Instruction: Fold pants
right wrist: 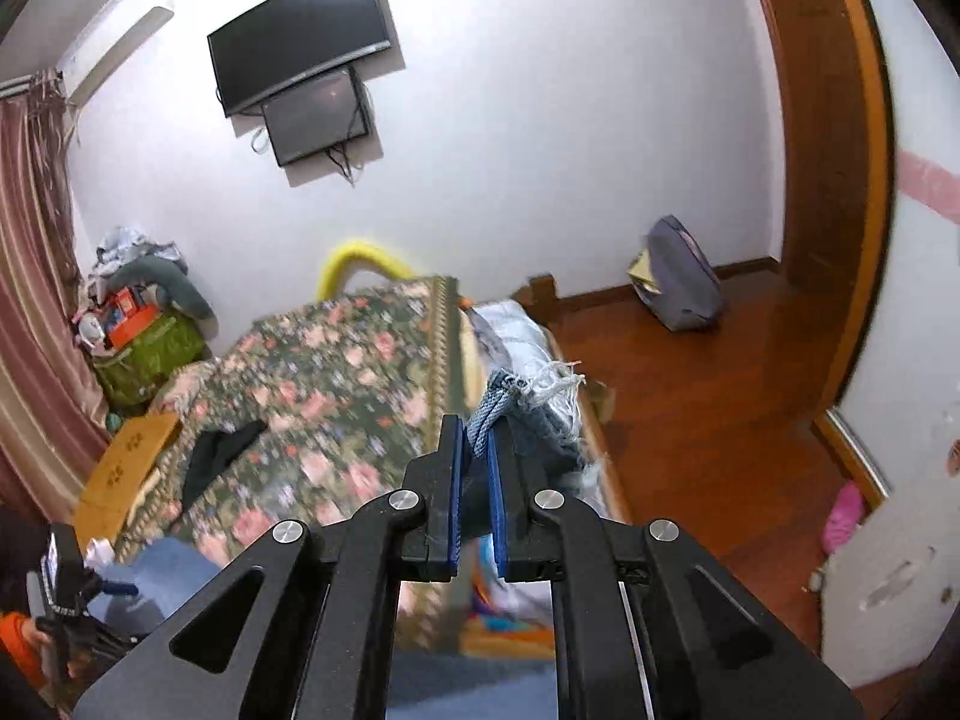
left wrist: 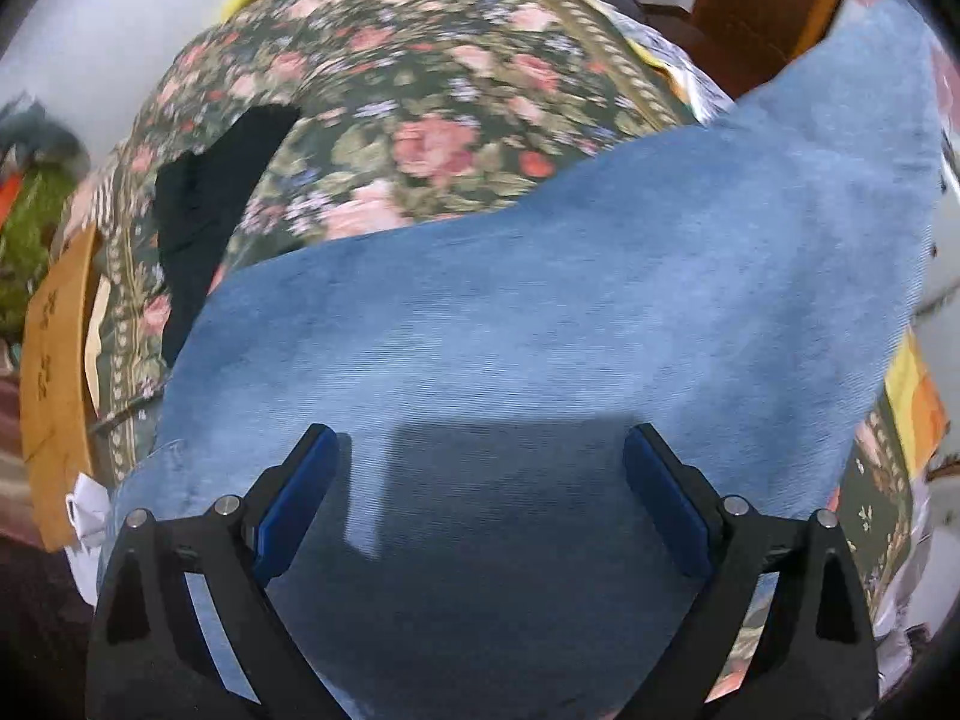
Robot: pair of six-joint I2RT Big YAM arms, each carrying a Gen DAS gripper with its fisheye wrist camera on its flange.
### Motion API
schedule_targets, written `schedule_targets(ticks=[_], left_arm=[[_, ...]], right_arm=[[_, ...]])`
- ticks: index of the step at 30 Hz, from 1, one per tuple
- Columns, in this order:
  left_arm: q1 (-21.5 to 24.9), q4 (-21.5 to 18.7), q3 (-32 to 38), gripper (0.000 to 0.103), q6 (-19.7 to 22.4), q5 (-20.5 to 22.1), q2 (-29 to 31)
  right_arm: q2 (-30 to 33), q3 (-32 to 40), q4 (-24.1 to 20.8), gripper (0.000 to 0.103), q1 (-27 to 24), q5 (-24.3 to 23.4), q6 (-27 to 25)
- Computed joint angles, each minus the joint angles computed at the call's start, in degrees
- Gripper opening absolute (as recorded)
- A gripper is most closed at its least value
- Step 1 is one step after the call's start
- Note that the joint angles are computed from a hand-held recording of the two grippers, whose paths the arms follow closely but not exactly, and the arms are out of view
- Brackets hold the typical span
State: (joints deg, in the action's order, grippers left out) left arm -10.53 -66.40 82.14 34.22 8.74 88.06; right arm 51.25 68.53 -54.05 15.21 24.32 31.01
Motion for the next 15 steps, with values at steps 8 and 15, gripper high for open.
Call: schedule_targets(ticks=[8, 15], left_arm=[[-2.6, 2.4, -4.7, 0.097, -1.7, -0.2, -3.4], [-1.8, 2.8, -5.5, 0.097, -3.0, 1.8, -3.9]], right_arm=[[-7.2, -12.2, -4.9, 0.006, -0.6, -1.4, 8.3], [-12.0, -21.8, -9.5, 0.006, 0.1, -4.2, 17.2]])
